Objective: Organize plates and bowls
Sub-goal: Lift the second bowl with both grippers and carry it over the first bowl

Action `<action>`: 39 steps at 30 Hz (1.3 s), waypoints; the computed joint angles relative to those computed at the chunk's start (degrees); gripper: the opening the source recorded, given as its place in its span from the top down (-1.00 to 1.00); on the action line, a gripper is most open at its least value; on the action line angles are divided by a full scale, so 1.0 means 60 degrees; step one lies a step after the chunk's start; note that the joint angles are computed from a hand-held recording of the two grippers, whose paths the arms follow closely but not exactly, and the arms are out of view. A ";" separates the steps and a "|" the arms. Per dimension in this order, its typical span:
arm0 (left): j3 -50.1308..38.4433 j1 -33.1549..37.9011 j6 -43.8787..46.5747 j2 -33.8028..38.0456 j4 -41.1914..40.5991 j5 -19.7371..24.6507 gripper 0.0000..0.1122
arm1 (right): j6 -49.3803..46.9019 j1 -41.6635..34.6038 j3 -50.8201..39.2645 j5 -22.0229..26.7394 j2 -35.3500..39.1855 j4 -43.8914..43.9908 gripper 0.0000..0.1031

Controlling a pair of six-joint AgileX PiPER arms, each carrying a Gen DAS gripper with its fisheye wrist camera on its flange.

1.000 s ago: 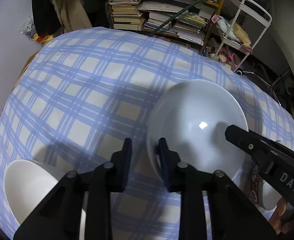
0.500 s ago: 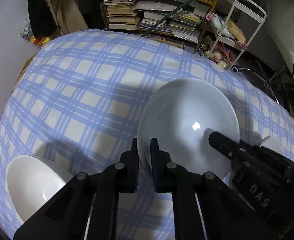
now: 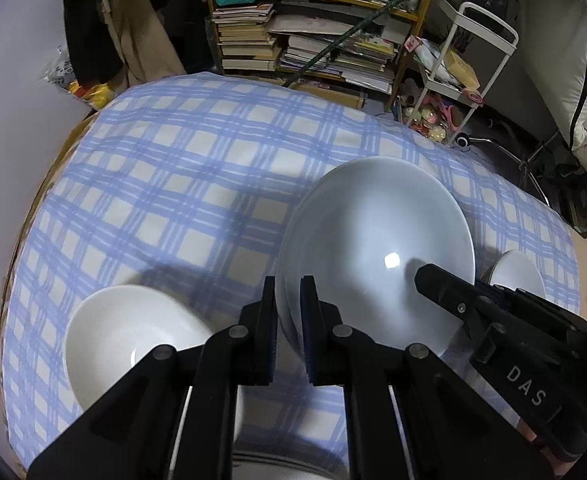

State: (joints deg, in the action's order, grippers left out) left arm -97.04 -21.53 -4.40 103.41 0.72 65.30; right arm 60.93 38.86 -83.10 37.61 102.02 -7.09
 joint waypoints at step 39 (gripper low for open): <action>0.3123 0.4529 0.3021 -0.2776 -0.1856 -0.0076 0.77 | -0.0751 0.2825 -0.7857 0.4303 0.3949 -0.1124 0.74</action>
State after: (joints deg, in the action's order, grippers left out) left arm -78.30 5.64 13.73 86.75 -10.41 64.85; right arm 56.42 55.81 -130.24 63.43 125.72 -13.83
